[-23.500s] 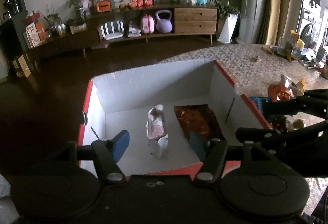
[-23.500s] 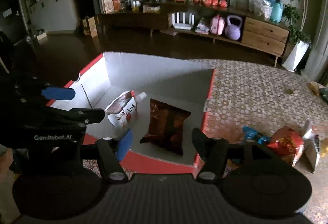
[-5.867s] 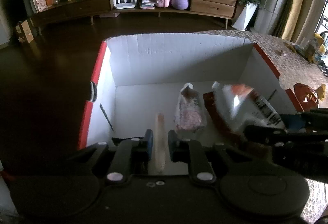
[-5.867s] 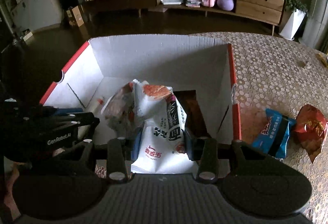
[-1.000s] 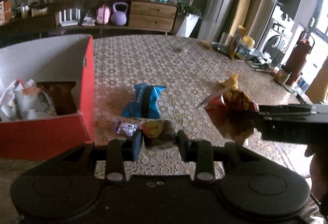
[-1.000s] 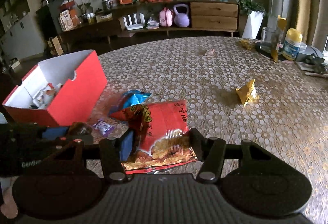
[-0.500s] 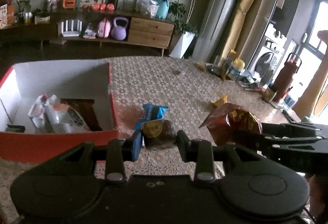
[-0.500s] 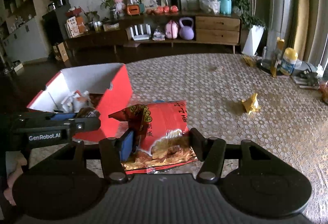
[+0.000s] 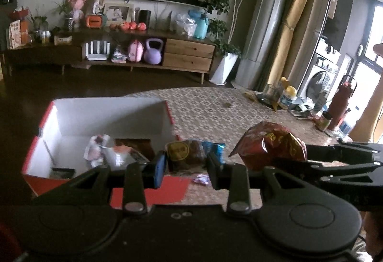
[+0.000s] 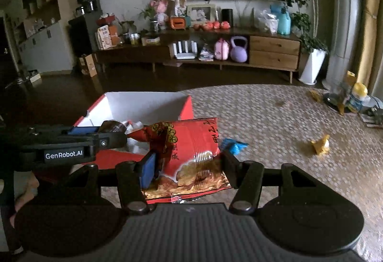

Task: Organize snacks
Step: 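Grasp the brown pastry packet with the left gripper while the right carries the chip bag over the box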

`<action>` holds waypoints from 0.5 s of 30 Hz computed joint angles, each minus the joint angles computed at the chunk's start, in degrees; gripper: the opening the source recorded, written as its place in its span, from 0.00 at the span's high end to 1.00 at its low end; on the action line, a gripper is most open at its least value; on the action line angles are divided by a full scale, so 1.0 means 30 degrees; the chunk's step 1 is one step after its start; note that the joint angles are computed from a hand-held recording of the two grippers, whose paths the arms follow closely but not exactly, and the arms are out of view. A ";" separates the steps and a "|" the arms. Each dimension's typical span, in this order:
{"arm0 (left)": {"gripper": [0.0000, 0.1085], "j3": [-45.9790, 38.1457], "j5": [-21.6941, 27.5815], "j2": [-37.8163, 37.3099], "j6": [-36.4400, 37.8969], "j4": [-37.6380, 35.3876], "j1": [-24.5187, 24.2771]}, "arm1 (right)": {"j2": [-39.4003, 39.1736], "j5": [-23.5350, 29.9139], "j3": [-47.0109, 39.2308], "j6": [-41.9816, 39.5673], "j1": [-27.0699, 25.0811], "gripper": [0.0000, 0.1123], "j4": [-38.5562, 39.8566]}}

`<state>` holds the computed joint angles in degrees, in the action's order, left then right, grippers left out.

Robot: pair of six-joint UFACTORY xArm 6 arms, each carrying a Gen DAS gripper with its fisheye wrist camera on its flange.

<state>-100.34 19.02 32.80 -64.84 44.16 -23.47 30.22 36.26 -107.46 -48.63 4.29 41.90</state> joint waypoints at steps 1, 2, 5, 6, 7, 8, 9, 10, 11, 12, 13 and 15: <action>0.69 0.0242 -0.0045 -0.0197 0.0014 0.0063 0.0130 | 0.0075 -0.0071 -0.0114 0.0112 0.0184 0.49 -0.0059; 0.69 0.0444 -0.0065 -0.0358 0.0005 0.0163 0.0251 | 0.0228 -0.0069 -0.0348 0.0242 0.0357 0.49 -0.0149; 0.69 0.0993 0.0055 -0.0826 -0.0110 0.0542 0.0609 | 0.0618 -0.0190 -0.0880 0.0512 0.0847 0.49 -0.0304; 0.69 0.1182 0.0078 -0.0982 -0.0212 0.0709 0.0736 | 0.0838 -0.0250 -0.1158 0.0687 0.1015 0.49 -0.0427; 0.69 0.1339 0.0118 -0.1114 -0.0189 0.0763 0.0873 | 0.1118 -0.0168 -0.1548 0.0907 0.1132 0.49 -0.0537; 0.69 0.1458 0.0170 -0.1219 -0.0167 0.0809 0.1014 | 0.1355 -0.0115 -0.1876 0.1144 0.1270 0.49 -0.0674; 0.69 0.1542 0.0206 -0.1290 -0.0150 0.0861 0.1147 | 0.1655 -0.0098 -0.2288 0.1433 0.1446 0.49 -0.0903; 0.69 0.1664 0.0248 -0.1397 -0.0106 0.0882 0.1273 | 0.1921 -0.0060 -0.2650 0.1626 0.1575 0.49 -0.1066; 0.69 0.1731 0.0302 -0.1459 -0.0054 0.0867 0.1412 | 0.2144 0.0000 -0.2955 0.1757 0.1714 0.49 -0.1197; 0.69 0.1800 0.0322 -0.1513 -0.0001 0.0821 0.1548 | 0.2371 0.0041 -0.3272 0.1877 0.1868 0.49 -0.1364; 0.69 0.1833 0.0343 -0.1534 0.0109 0.0697 0.1662 | 0.2576 0.0001 -0.3529 0.1950 0.2016 0.49 -0.1561; 0.69 0.1953 0.0364 -0.1575 0.0386 0.0397 0.2001 | 0.3114 0.0011 -0.4254 0.2275 0.2271 0.49 -0.1997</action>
<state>-94.48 20.11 28.07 -63.68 45.35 -17.47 39.56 36.29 -120.22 -41.80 11.10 35.91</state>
